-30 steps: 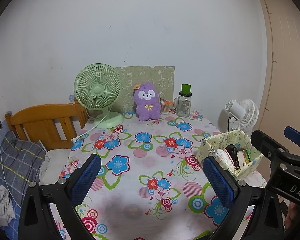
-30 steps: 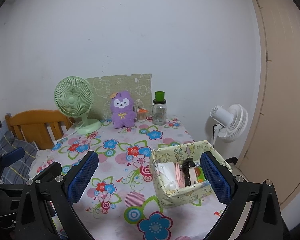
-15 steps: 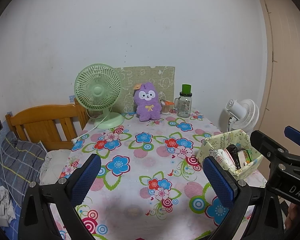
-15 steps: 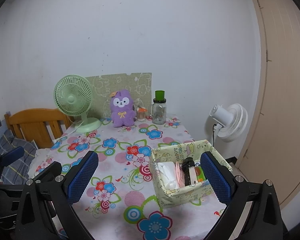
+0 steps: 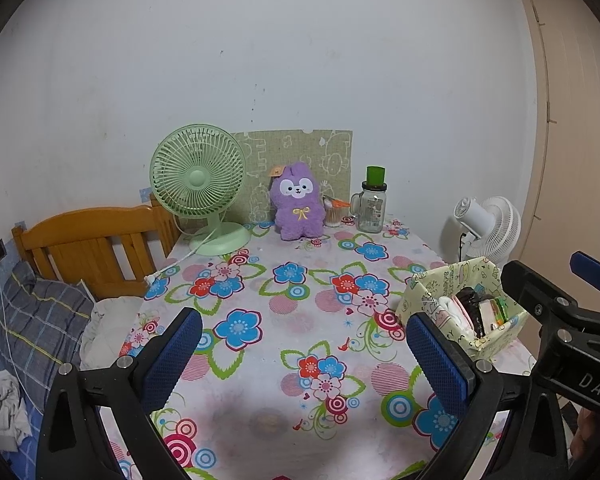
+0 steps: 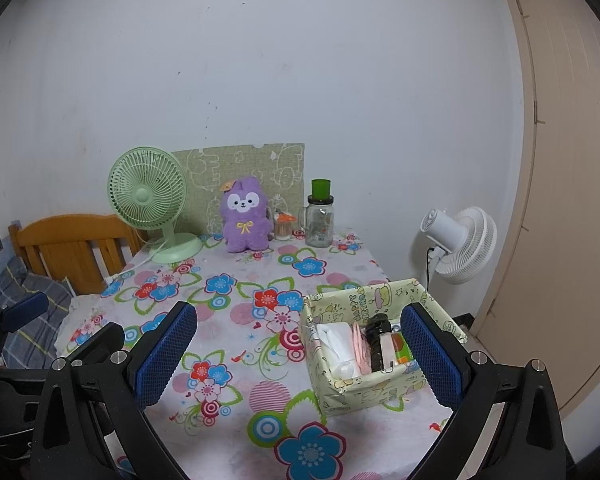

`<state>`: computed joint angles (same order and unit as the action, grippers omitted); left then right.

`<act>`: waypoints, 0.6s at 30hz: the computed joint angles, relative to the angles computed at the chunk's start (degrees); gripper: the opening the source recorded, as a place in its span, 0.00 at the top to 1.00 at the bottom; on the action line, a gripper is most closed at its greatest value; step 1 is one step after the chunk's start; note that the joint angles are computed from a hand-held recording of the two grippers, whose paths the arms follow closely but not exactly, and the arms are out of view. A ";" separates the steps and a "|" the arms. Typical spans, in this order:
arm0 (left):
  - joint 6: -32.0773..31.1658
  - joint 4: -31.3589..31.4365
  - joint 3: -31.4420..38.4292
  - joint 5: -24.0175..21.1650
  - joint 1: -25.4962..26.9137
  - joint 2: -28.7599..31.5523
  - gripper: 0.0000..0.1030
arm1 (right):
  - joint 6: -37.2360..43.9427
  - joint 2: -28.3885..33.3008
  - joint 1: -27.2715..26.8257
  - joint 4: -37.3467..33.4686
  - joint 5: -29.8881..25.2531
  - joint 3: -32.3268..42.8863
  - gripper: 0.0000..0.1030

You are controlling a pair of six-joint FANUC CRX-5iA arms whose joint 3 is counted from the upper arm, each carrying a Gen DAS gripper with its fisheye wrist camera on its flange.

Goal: Organize soft objects

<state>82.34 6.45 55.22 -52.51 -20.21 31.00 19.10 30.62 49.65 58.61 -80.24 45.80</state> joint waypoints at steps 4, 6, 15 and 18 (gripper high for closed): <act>-0.12 0.13 -0.02 -0.09 0.04 -0.02 0.00 | 0.12 0.08 -0.01 0.05 -0.07 0.12 0.00; -0.16 0.21 -0.26 0.17 0.06 -0.13 0.00 | 0.03 0.02 -0.01 0.09 0.01 0.00 0.00; -0.20 0.61 0.11 -0.19 0.16 0.10 0.00 | 0.06 -0.01 -0.05 0.03 0.07 -0.04 0.00; -0.14 0.51 -0.01 -0.04 0.13 0.00 0.00 | 0.10 0.01 -0.06 0.06 0.07 -0.01 0.00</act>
<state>82.20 6.96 55.22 -52.55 -20.08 30.99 19.19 30.63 49.60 58.67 -80.17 45.80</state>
